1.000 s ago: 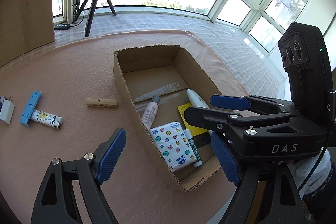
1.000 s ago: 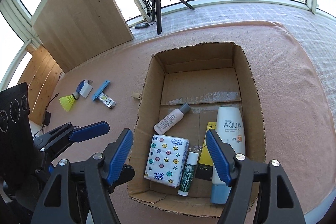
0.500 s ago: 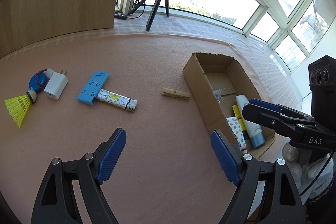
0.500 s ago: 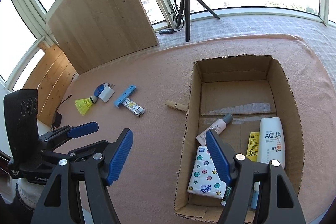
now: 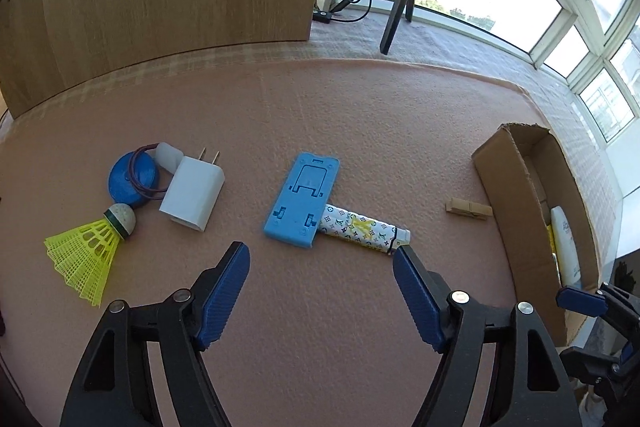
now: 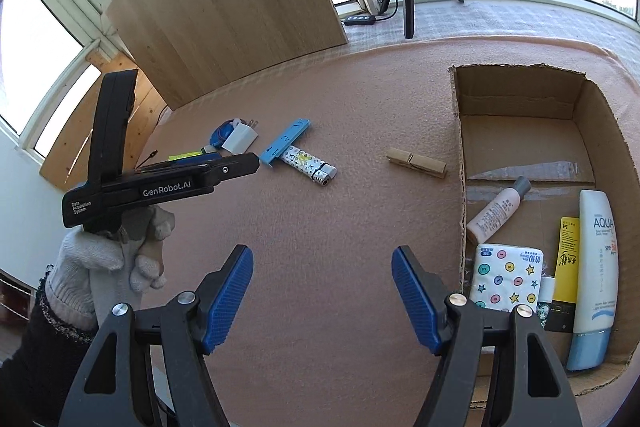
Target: Organize objects
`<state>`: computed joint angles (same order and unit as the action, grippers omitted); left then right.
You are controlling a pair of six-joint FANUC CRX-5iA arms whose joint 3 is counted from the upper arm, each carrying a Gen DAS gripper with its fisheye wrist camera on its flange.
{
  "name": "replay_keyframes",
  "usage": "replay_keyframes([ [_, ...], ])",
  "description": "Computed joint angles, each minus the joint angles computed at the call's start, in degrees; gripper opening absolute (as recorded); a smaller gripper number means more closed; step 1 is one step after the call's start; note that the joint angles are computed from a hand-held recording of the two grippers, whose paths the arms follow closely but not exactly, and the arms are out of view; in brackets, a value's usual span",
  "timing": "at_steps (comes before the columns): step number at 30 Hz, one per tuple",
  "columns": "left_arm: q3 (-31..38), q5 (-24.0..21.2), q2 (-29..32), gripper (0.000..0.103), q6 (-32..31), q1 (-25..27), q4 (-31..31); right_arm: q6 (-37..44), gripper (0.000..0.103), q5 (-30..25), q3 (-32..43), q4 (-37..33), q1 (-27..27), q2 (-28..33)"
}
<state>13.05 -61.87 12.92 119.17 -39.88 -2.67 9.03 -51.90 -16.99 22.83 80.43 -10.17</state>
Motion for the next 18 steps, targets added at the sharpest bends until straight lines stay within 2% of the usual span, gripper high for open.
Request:
replay_keyframes([
  [4,3.7,-2.1,4.0,0.066,-3.2,1.8,1.0,-0.8,0.068,0.1,0.1,0.0,0.3,0.2],
  [10,8.2,-4.1,9.0,0.062,-7.1,3.3,3.5,-0.4,0.068,-0.8,0.8,-1.1,0.2,0.8],
  [12,9.2,-4.8,10.1,0.06,-7.2,3.4,3.5,-0.1,0.068,-0.7,1.0,-1.5,0.0,1.1],
  [15,9.7,-5.3,11.0,0.051,-6.2,3.9,3.6,0.8,0.068,-0.7,1.6,-2.2,-0.5,1.6],
  [18,9.4,-5.2,11.1,0.046,-5.3,4.2,3.2,2.4,0.068,-0.7,2.6,-2.9,-1.2,2.4],
])
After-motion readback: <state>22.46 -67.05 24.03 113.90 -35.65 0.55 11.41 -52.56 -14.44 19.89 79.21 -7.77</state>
